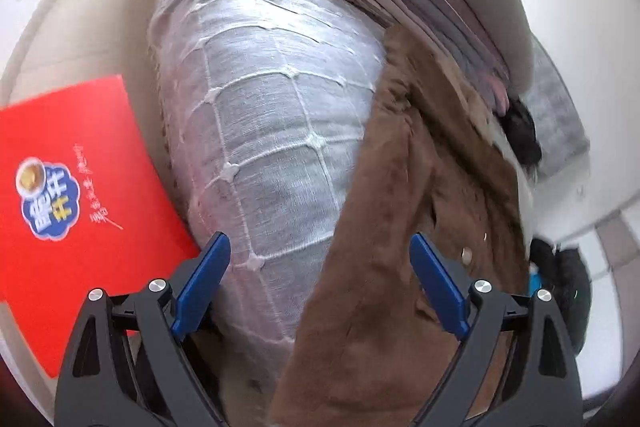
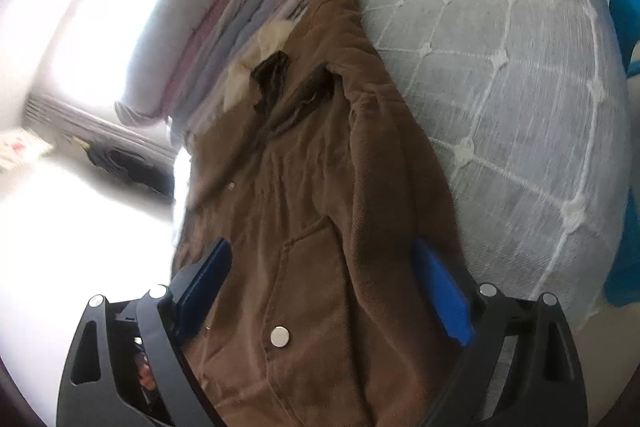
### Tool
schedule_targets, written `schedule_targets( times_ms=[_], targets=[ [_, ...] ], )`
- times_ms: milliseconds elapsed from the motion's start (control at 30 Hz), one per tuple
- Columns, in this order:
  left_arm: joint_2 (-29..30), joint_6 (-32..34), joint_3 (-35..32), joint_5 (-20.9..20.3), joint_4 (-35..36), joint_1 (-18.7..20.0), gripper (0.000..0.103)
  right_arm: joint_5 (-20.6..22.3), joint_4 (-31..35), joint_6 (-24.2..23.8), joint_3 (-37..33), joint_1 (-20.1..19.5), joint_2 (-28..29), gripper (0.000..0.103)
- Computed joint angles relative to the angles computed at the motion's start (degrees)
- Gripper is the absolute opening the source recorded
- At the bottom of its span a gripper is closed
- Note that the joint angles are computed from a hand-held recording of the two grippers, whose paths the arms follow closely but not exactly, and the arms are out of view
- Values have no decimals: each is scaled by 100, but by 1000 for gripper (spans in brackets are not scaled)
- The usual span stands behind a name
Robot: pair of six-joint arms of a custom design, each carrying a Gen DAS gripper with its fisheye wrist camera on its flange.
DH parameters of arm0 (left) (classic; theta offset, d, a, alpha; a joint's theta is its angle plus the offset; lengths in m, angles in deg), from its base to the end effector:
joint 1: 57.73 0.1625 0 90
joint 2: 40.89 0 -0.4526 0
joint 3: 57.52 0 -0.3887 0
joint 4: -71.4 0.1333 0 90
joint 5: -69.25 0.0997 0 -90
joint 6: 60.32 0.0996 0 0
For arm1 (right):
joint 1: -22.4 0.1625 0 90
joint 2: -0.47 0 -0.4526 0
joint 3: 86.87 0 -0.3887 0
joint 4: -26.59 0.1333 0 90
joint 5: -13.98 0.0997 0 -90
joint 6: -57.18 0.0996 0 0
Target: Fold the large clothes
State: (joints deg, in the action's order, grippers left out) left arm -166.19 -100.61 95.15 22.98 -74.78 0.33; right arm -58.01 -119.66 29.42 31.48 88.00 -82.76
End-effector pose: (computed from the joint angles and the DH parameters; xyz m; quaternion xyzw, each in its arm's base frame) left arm 0.0627 -0.2815 0.3382 -0.1578 0.8898 -0.3991 0.1553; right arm -0.0565 -0.5217 0.3359 -0.0572 0.9697 -0.2303 0.0586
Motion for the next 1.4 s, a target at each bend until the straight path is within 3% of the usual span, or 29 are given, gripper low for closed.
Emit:
schedule_targets(
  times_ms=[100, 167, 267, 333, 400, 467, 533, 600, 633, 700, 767, 933, 1000, 1100, 1200, 1300, 1400],
  targets=[
    [80, 188, -46, -944, -119, 537, 87, 354, -101, -137, 145, -190, -60, 91],
    [193, 96, -83, -1425, -13, 901, 87, 94, -130, -313, 161, -111, -125, 91],
    [605, 305, -159, -2632, -173, 1733, 87, 88, 49, -318, 112, -22, -322, 91],
    [792, 536, -188, -3216, -48, 1893, 87, 171, 34, -446, 124, 6, -465, 91],
    [709, 633, -125, -3062, 279, 1388, 82, -73, -28, -630, 79, 162, -588, 91],
    [568, 496, -141, -2774, 707, 999, 40, -607, -157, -701, 17, 376, -590, 91],
    [414, 481, -177, -2694, 848, 874, 24, -1156, 25, -871, -76, 573, -523, 91],
    [192, 436, -281, -2421, 1235, 648, 20, -1799, 174, -1151, -98, 757, -478, 91],
    [39, 219, -337, -2168, 1677, 284, 19, -2012, 242, -1363, -74, 798, -513, 91],
    [-21, 104, -542, -1980, 2271, -59, 19, -2205, 109, -1710, 64, 757, -742, 91],
    [43, 116, -619, -1912, 2458, -160, 18, -2011, 331, -1829, 13, 567, -1034, 92],
    [-2, 89, -758, -1845, 2748, -333, 18, -2281, 2148, -1305, -669, 89, -1047, 92],
    [42, 51, -818, -1890, 2708, -271, 18, -2421, 2489, -1113, -714, -42, -949, 92],
    [227, -33, -813, -2007, 2576, -8, 24, -2363, 2895, -859, -642, -286, -784, 92],
    [364, -24, -787, -2053, 2498, 133, 40, -2469, 3156, -657, -615, -330, -680, 92],
    [604, -86, -783, -2026, 2509, 149, 56, -2046, 3656, -466, -746, -466, -752, 92],
    [772, -82, -734, -2086, 2273, 304, 62, -2333, 3723, -336, -756, -424, -676, 92]
  ],
)
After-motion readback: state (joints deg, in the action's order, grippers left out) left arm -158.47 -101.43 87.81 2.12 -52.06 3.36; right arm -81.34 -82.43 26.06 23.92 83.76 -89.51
